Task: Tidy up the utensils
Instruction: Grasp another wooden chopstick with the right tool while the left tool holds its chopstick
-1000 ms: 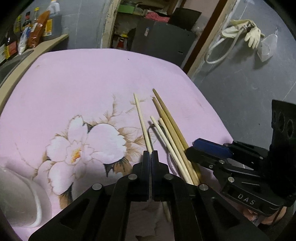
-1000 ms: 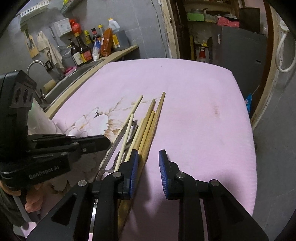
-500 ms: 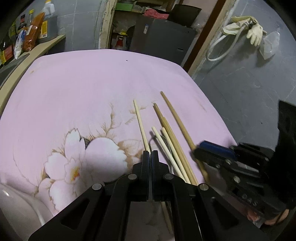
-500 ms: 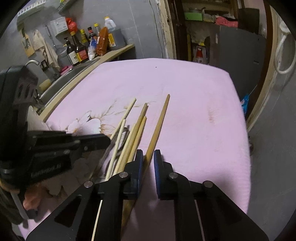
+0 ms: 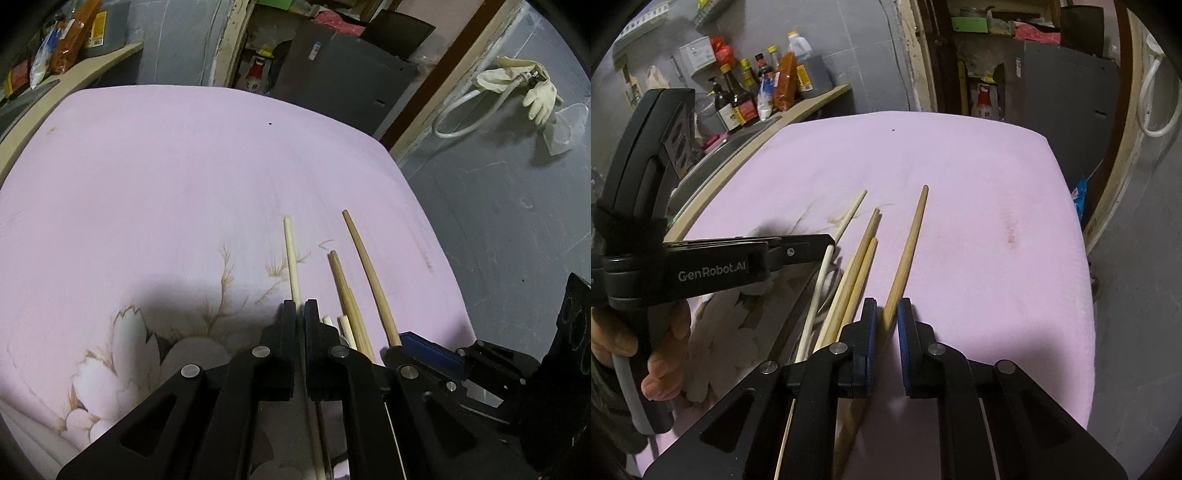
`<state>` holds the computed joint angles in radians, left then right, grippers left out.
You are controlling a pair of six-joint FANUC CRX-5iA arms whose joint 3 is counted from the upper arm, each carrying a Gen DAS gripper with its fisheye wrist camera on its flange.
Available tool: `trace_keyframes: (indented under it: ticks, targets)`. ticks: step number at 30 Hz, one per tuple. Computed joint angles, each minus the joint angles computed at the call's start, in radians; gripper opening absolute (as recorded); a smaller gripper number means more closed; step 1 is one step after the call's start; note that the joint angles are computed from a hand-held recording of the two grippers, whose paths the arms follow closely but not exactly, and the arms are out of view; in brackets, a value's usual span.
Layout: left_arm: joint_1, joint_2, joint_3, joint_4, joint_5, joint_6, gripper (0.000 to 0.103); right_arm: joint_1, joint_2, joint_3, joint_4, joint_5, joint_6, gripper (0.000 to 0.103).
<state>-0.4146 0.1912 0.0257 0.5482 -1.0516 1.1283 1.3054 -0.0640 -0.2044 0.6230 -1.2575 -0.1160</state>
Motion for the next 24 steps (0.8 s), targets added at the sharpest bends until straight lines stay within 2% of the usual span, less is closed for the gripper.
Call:
trace_keyframes:
  ticks: [6,10,15,20,24]
  targets:
    - [-0.009,0.038,0.054,-0.018,-0.024,0.030,0.004,-0.032,0.005,0.010,-0.018,0.007,-0.006,0.009]
    - [-0.011,0.069,0.107,-0.039,-0.071,0.071,0.004,-0.067,0.015,0.030,-0.054,0.021,0.019,0.009]
    - [-0.013,0.068,0.123,-0.068,-0.099,0.075,0.003,-0.082,0.015,0.048,-0.092,0.018,0.048,0.009]
    - [-0.001,0.055,0.112,-0.064,-0.114,0.091,0.002,-0.086,-0.029,0.024,-0.129,0.068,-0.022,0.007]
    - [0.024,-0.011,0.027,-0.033,-0.067,0.062,0.002,-0.043,-0.060,-0.031,-0.057,0.092,-0.146,0.005]
